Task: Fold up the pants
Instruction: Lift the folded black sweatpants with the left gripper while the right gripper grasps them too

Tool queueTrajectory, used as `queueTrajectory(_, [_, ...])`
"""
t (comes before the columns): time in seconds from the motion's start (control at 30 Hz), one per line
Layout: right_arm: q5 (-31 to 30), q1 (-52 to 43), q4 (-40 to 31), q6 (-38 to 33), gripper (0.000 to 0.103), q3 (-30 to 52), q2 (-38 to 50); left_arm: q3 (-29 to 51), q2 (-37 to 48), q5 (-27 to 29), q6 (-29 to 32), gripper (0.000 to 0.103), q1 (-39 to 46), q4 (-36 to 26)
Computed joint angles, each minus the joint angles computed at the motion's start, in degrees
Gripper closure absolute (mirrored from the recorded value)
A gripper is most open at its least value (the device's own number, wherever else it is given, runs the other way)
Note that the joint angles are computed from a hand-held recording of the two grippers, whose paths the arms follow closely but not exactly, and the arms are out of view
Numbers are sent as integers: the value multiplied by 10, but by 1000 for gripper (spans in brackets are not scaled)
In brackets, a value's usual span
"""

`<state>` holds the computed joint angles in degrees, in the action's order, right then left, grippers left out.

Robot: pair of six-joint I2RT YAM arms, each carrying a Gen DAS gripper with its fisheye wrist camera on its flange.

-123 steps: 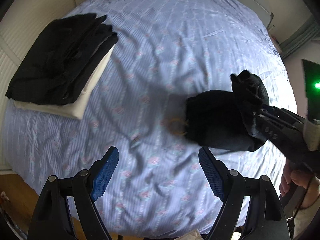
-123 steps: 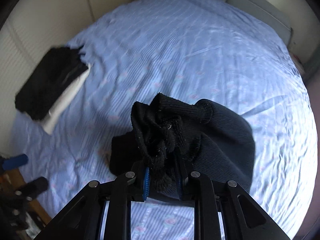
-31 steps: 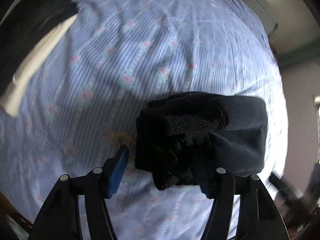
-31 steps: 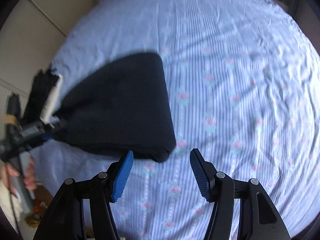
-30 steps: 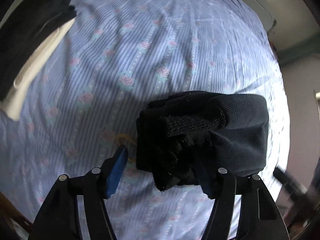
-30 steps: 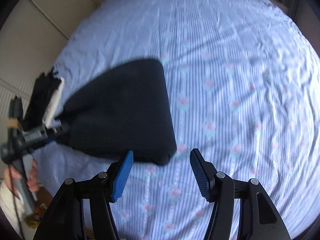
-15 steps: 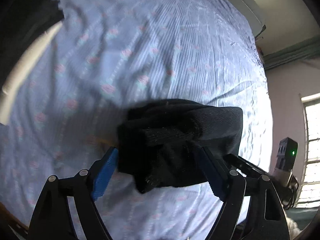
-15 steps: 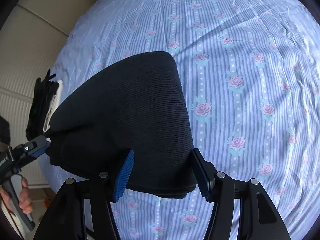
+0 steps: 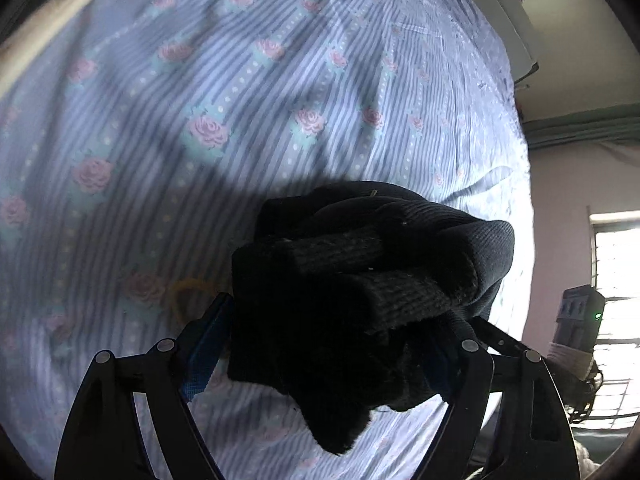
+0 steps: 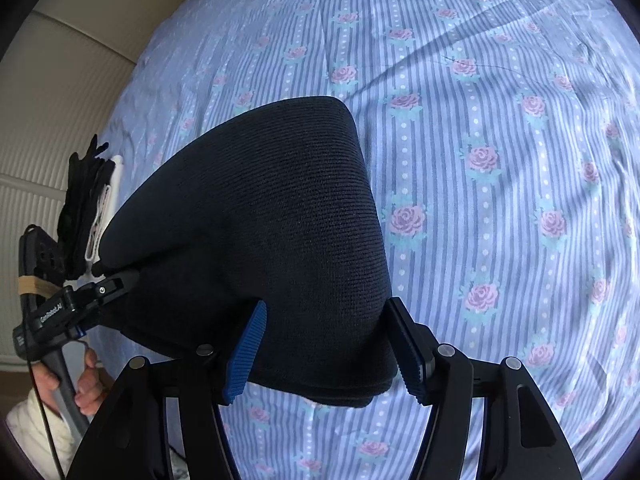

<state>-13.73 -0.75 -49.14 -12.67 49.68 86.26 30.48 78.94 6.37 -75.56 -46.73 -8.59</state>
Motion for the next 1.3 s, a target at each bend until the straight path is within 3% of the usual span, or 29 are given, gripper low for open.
queueTrajectory(0.27, [-33, -16, 38, 24, 30, -1, 57, -70, 42, 36, -12, 18, 27, 158])
queueTrajectory(0.47, [-68, -25, 72, 65, 24, -7, 104, -78, 55, 48, -21, 19, 38, 184])
queueTrajectory(0.57, [-61, -14, 74, 72, 29, -17, 83, -82, 45, 63, -16, 28, 48, 182])
queueTrajectory(0.8, [-66, 9, 38, 90, 48, -29, -2, -38, -10, 33, -31, 46, 24, 66])
queueTrajectory(1.0, [-70, 18, -35, 85, 50, -32, -121, -4, -85, -41, -85, 53, -44, -28])
queueTrajectory(1.3, [-94, 5, -199, 54, 50, 33, -290, 111, -175, -193, -152, 53, -194, -209])
